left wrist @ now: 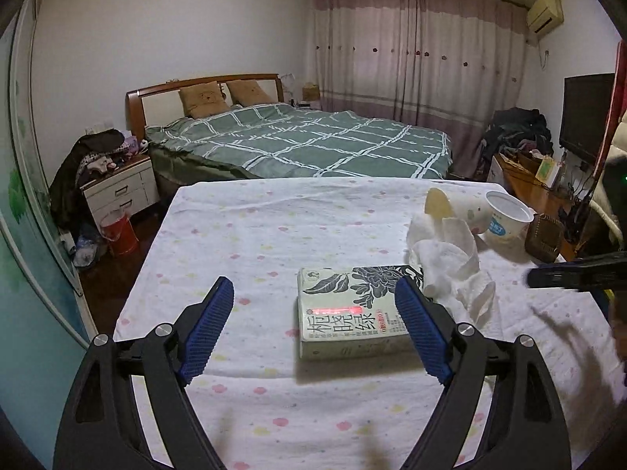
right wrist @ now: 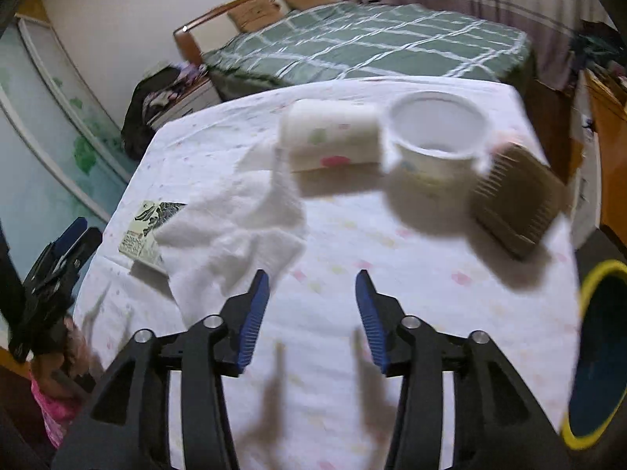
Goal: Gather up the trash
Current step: 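Move the right gripper to the white tissues and grasp them, then carry the tissues to the bin and open the right gripper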
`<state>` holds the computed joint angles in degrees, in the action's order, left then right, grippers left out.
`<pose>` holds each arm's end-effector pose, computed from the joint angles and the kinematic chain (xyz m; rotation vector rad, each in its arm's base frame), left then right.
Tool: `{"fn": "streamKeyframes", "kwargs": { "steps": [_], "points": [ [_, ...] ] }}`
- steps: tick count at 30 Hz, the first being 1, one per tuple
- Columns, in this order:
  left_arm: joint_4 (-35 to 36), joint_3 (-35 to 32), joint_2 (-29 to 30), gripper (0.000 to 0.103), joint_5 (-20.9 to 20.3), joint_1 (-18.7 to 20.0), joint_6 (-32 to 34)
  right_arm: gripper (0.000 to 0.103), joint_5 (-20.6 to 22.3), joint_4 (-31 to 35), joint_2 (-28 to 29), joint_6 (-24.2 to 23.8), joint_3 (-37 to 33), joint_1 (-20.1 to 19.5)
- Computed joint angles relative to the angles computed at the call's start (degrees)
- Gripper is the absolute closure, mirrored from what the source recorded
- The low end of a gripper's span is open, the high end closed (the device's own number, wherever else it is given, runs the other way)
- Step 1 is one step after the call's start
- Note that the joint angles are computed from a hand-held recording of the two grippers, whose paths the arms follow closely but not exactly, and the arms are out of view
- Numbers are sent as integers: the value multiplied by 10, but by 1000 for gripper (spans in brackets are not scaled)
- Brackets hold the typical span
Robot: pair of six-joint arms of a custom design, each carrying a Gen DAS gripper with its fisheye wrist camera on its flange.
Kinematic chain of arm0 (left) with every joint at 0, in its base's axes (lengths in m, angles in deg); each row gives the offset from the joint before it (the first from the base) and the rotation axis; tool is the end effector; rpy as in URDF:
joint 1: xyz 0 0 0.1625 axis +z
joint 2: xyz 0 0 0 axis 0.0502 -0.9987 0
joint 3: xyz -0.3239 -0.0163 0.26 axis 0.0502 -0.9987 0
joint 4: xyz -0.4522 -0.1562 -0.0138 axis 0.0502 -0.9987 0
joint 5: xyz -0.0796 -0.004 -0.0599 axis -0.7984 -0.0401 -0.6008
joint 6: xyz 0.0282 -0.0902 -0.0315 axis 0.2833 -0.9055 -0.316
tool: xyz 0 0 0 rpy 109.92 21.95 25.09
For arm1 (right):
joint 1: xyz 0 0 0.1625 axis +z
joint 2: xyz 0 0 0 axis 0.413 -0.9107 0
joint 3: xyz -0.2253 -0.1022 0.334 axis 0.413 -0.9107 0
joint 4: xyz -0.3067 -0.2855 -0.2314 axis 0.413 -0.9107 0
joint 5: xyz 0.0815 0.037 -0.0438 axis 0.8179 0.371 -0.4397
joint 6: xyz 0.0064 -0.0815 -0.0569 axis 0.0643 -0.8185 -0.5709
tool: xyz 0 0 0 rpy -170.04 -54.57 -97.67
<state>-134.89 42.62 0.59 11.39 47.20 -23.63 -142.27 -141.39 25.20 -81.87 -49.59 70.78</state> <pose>-0.2894 -0.7055 0.1641 -0.0290 1.8733 -1.2841 0.1957 -0.9270 0.2381 1.1242 -2.6291 0.1788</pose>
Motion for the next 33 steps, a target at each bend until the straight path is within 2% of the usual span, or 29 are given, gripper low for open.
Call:
{"fn": "streamKeyframes", "kwargs": {
  "steps": [3,7,14,15,18,22,30,33],
  "points": [
    [-2,1,-3,20,-2,0,-7,57,-2,32,34,9,-41,8],
    [11,7,-8,20,-5,1,-28,56,-20,25,56,13,-53,16],
    [17,9,-8,20,-10,0,-36,55,-51,-35,41,-2,5,24],
    [22,10,-9,20,-10,0,-41,59,-54,-43,38,-6,11,24],
    [23,10,-9,20,-10,0,-42,93,-60,-46,35,-16,17,25],
    [22,10,-9,20,-10,0,-44,97,-48,-42,26,-23,23,22],
    [32,12,-11,20,-16,2,-55,97,8,-50,-27,-25,51,12],
    [60,23,-23,20,-36,5,-85,97,31,-64,-55,-28,67,5]
  ]
}}
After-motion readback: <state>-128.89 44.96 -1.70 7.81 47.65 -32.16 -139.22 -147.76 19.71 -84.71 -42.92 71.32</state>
